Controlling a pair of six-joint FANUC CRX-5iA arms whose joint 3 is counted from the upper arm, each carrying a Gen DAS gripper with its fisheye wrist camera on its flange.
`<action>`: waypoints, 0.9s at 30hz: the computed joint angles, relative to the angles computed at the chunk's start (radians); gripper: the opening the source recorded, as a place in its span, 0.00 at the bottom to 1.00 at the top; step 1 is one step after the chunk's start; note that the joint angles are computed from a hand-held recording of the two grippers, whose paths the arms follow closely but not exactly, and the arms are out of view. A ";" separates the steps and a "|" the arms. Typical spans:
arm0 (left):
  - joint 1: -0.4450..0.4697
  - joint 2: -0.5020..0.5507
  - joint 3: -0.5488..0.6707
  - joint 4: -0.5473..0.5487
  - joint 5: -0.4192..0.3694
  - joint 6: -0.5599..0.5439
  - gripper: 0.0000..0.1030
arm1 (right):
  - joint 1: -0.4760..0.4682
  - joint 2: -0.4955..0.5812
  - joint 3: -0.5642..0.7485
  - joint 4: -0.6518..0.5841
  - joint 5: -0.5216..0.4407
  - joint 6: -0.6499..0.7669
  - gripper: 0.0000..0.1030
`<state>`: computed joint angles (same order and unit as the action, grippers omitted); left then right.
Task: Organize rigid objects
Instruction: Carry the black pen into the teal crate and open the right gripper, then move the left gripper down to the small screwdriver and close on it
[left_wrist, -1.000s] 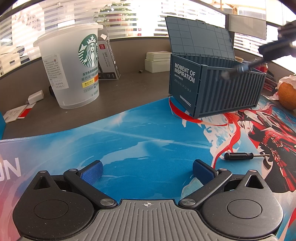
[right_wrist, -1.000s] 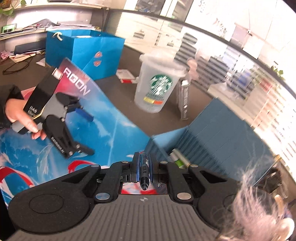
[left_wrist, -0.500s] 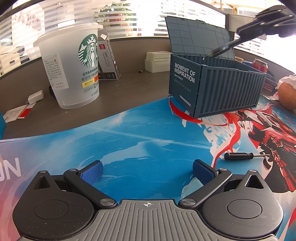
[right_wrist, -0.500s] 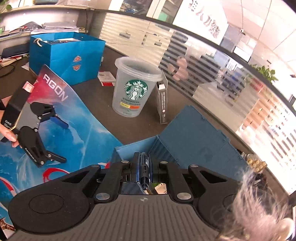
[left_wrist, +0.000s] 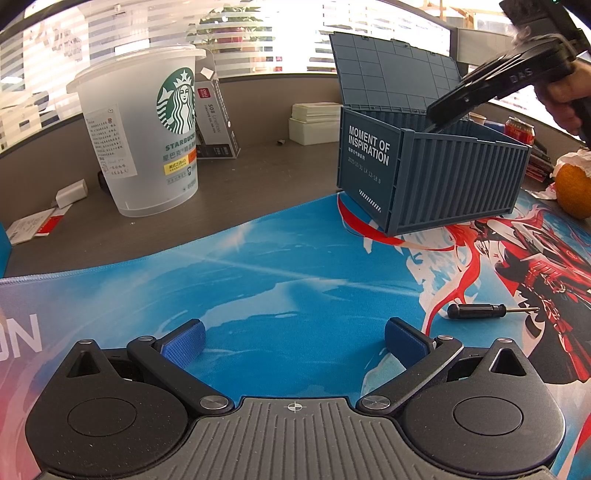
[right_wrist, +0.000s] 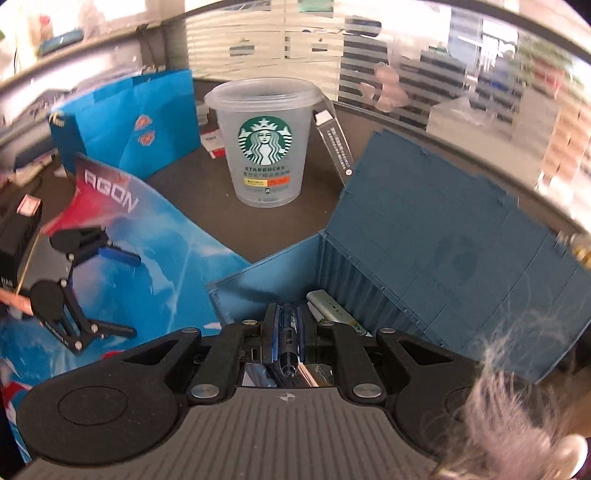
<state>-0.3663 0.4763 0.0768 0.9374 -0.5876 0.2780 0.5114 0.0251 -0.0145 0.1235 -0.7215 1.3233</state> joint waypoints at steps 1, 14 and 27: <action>0.000 0.000 0.000 0.000 0.000 0.000 1.00 | -0.014 0.003 0.003 -0.038 0.011 0.016 0.09; 0.000 0.000 -0.001 0.000 0.001 0.000 1.00 | -0.107 0.027 0.024 -0.250 0.038 0.141 0.09; 0.000 -0.001 -0.002 0.000 0.003 0.000 1.00 | -0.063 -0.070 -0.125 -0.100 0.216 -0.009 0.53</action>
<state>-0.3667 0.4754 0.0747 0.9376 -0.5850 0.2778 0.4485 -0.0451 -0.1391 0.0240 -0.5059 1.3144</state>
